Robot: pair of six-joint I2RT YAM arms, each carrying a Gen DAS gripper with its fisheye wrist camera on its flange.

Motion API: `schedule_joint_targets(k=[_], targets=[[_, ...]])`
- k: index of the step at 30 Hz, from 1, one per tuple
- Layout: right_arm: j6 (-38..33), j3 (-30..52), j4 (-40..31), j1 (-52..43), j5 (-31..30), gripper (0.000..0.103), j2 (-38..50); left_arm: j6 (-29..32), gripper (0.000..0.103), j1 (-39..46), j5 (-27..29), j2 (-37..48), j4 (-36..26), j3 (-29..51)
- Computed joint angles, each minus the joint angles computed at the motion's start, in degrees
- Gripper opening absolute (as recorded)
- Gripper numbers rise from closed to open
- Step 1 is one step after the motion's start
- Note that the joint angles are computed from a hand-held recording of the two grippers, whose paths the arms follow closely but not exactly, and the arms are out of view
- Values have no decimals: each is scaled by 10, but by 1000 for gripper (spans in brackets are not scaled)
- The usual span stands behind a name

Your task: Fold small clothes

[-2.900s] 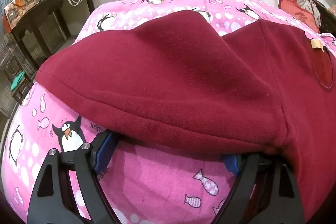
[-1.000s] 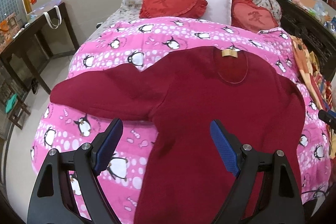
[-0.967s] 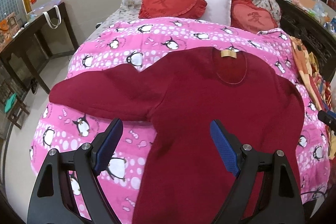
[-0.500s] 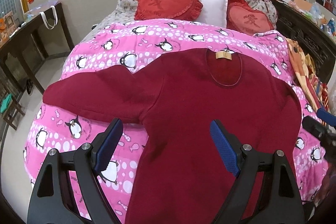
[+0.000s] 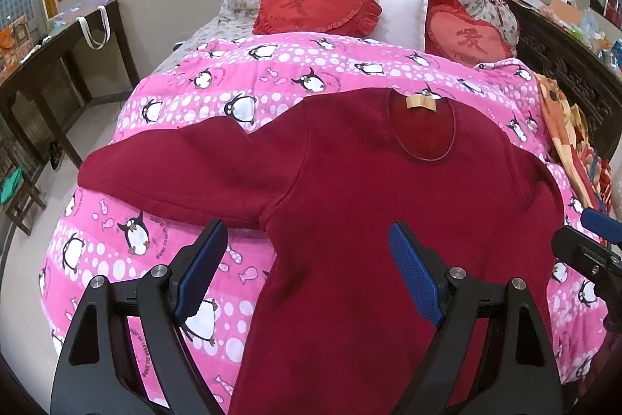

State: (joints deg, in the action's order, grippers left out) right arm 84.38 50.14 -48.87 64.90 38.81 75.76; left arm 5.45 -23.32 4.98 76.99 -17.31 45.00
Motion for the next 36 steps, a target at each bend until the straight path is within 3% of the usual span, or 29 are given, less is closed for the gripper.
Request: schedule_joint_targets(k=[16,21,36], targets=[[-16,22,7,-43,-18,102,52,-8,85,-13,-6,28,12,-4],[-29,0,54,-62,-36,102,44,-10,85,-8,-5,39,16,-1],[-71,-3,110,-92,-72,102,77,-12,85,1,-9,81,30,11]])
